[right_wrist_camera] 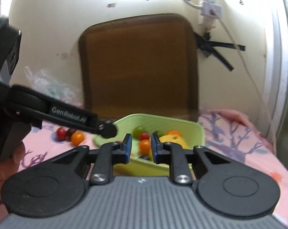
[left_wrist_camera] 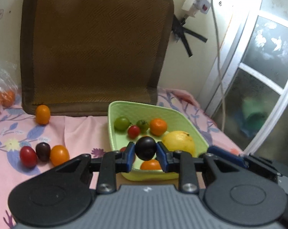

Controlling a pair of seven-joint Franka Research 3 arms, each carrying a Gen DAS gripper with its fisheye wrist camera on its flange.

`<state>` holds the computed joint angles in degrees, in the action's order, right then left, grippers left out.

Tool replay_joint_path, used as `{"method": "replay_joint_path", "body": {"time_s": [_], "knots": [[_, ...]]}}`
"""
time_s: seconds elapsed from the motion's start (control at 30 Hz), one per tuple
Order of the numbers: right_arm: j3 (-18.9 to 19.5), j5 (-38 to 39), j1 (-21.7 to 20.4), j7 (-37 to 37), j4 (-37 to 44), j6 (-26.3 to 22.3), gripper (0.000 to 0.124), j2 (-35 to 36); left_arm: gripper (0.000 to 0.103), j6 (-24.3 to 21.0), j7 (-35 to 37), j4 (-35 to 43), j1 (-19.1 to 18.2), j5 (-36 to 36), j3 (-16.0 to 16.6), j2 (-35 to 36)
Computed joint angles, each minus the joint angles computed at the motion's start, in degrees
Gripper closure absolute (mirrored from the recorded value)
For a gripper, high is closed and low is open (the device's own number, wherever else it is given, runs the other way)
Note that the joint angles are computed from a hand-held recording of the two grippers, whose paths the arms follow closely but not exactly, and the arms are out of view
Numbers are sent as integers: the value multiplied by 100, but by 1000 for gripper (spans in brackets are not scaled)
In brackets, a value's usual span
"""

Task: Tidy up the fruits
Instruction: 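Drop the dark tomato from the left gripper while the right drops the mandarin into the green bowl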

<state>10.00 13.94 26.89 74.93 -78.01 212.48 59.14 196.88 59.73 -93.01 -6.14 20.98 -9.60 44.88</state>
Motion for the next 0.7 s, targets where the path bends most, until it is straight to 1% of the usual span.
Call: {"method": "replay_joint_path", "body": {"time_s": [0.03, 0.07, 0.1, 0.13, 0.17, 0.2, 0.23, 0.3, 0.33, 0.37, 0.4, 0.43, 0.47, 0.53, 0.6, 0.67, 0.7], "knots": [[302, -421, -332, 261, -282, 41, 99, -117, 77, 115, 0, -85, -67, -44, 91, -30], [477, -691, -548, 470, -534, 73, 99, -216, 77, 245, -5, -204, -124, -92, 166, -68], [637, -978, -770, 689, -833, 106, 96, -321, 77, 329, -26, -256, -29, -29, 74, -57], [721, -1164, -903, 862, -1085, 120, 93, -409, 77, 464, -42, -321, 6, 3, 46, -43], [749, -1263, -968, 993, -1276, 91, 89, -483, 77, 608, -14, -395, -139, -113, 206, -69], [749, -1342, -987, 1077, -1409, 31, 84, -541, 77, 639, 39, -415, -288, -230, 353, -85], [722, -1384, -959, 1115, -1456, -26, 81, -564, 77, 657, 72, -442, -356, -291, 415, -102], [702, -1492, -899, 1150, -1386, -208, 66, -525, 77, 601, 103, -401, -354, -278, 389, -95], [675, -1514, -834, 1124, -1289, -316, 66, -482, 77, 535, 134, -369, -394, -303, 418, -101], [592, -1462, -726, 1056, -1174, -476, 67, -454, 77, 484, 158, -333, -404, -301, 416, -99], [431, -1303, -546, 941, -1031, -744, 70, -446, 77, 476, 184, -327, -406, -293, 418, -108], [281, -1139, -384, 824, -883, -1030, 79, -433, 77, 453, 224, -286, -453, -321, 460, -100], [127, -961, -227, 713, -773, -1082, 82, -405, 77, 421, 266, -233, -490, -338, 491, -85], [186, -883, -238, 577, -821, -853, 83, -392, 77, 346, 326, -119, -489, -321, 472, -44], [218, -795, -230, 511, -803, -467, 83, -337, 77, 174, 360, 122, -437, -273, 395, 61], [94, -540, -73, 425, -564, -222, 83, -228, 76, -40, 350, 409, -408, -288, 339, 183], [27, -422, 7, 367, -365, -135, 83, -137, 76, -169, 343, 562, -273, -207, 169, 261]]}}
